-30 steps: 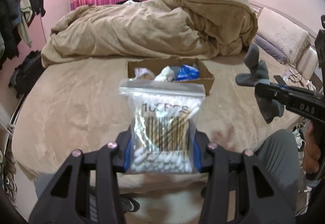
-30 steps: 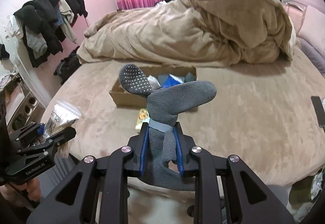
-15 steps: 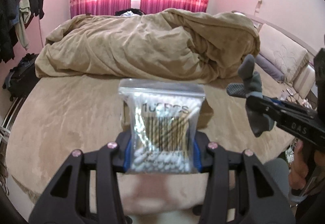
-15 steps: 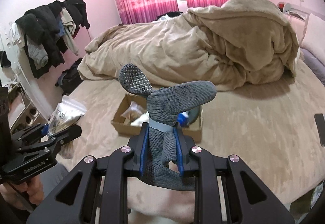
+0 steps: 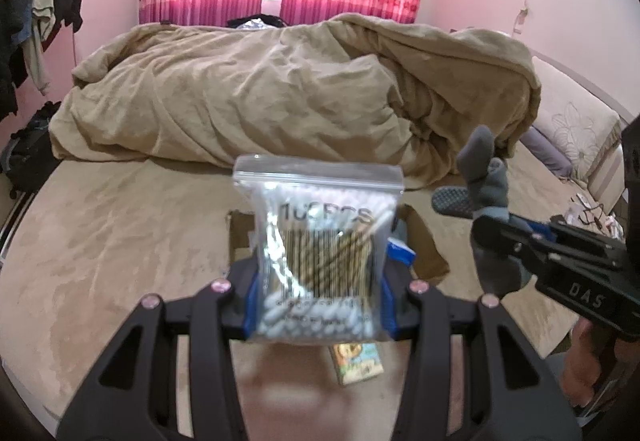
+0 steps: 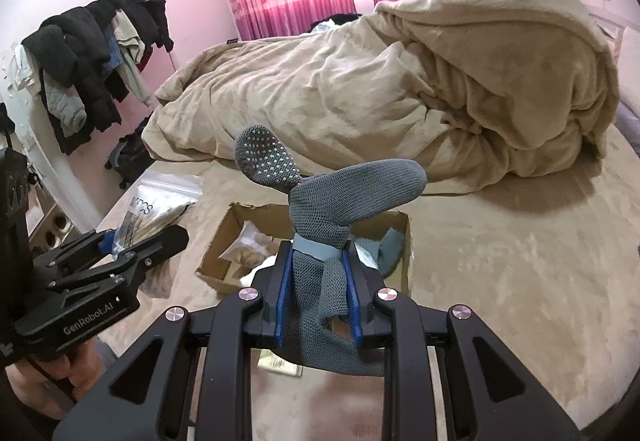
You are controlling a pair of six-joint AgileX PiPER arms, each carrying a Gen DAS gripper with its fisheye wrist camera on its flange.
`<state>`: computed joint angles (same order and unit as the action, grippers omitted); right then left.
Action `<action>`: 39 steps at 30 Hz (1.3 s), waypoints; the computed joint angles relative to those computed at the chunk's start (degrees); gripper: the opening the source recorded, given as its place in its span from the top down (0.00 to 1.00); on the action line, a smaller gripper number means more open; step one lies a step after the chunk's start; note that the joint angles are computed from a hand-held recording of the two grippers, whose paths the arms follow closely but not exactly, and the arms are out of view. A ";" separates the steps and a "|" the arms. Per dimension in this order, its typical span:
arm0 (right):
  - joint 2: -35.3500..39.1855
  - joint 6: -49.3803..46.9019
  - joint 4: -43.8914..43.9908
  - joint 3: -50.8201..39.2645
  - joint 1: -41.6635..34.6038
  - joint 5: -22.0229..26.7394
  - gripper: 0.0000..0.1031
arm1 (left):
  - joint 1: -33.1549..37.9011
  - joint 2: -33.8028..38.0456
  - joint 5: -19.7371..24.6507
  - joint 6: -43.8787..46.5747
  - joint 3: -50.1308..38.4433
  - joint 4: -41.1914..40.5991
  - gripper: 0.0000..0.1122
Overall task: Organize objects
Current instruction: 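Lift the swab bag over the box with the left tool while the right tool carries the glove there, then open the left tool over the box while the right tool releases the dotted glove into it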
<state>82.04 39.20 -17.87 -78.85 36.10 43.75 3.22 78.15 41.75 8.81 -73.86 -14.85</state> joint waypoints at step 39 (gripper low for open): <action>17.69 -16.67 17.10 -5.86 -8.26 -6.45 0.47 | -0.66 13.71 -6.75 -9.22 -1.62 9.12 0.22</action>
<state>99.72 22.53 -0.77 -84.72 27.84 37.30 2.56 91.86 35.00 -0.42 -75.48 -5.73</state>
